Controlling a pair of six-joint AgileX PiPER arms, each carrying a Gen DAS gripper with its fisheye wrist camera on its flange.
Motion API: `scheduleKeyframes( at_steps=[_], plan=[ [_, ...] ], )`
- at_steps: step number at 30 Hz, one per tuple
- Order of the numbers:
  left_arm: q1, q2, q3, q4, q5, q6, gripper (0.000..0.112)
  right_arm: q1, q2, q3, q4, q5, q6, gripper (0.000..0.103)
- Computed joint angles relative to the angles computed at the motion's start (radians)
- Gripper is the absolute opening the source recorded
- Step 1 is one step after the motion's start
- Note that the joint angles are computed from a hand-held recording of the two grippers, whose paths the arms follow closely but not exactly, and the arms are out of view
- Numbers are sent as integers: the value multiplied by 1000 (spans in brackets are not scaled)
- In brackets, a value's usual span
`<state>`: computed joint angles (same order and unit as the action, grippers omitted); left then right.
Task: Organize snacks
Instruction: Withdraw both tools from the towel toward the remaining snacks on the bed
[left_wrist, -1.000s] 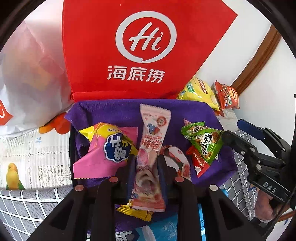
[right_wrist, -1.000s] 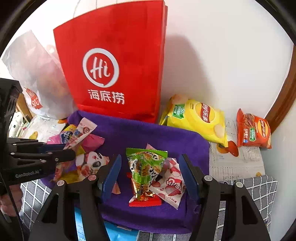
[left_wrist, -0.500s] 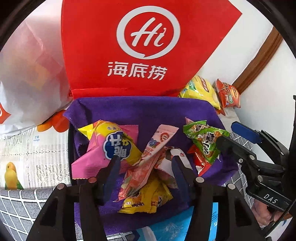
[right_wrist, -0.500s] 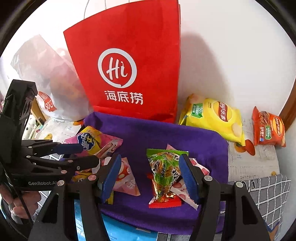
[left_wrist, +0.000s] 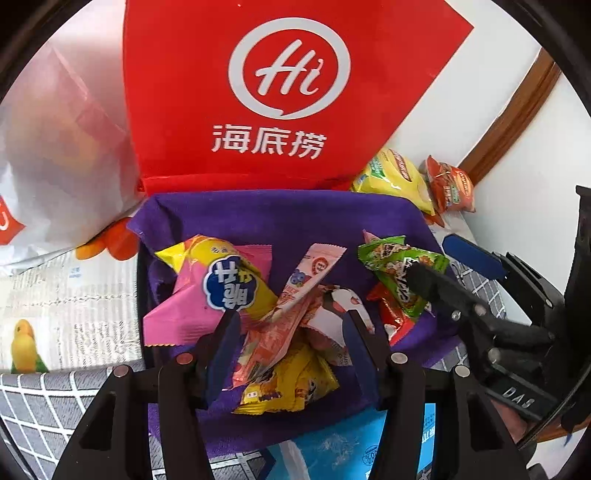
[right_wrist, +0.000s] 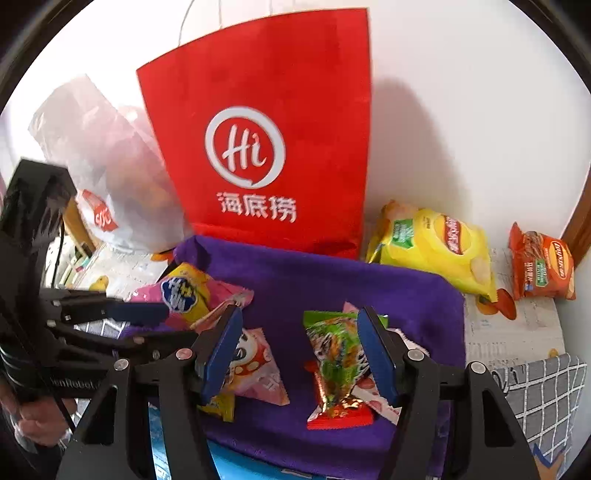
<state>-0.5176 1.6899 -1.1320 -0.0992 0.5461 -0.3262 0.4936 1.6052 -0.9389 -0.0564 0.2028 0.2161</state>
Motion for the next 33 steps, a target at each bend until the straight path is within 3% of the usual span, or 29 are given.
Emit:
scheduleKeyframes(
  at_steps=[4,8,11,14,19,25,28,33],
  plan=[
    [-28,-44,-6,104,24,-110,55,21,-10,-26,-129,72,124,64],
    [-94,-137,10,289,82,-313,55,35,-155,49,-139,70,145,64],
    [-142,-242,61,310,125,-385,55,85,-266,106,-271,152,304,64],
    [-249,-356,122,417,200,-536,57,168,-393,187,-376,230,451,64],
    [-450,-509,214,558,339,-778,57,441,-596,337,-606,399,834,64],
    [-717,-606,311,651,488,-1047,58,853,-637,443,-752,614,1248,64],
    [-841,-631,371,678,531,-1187,58,1026,-591,492,-774,647,1440,64],
    [-956,-659,455,673,544,-1344,58,1237,-470,547,-824,589,1752,64]
  ],
)
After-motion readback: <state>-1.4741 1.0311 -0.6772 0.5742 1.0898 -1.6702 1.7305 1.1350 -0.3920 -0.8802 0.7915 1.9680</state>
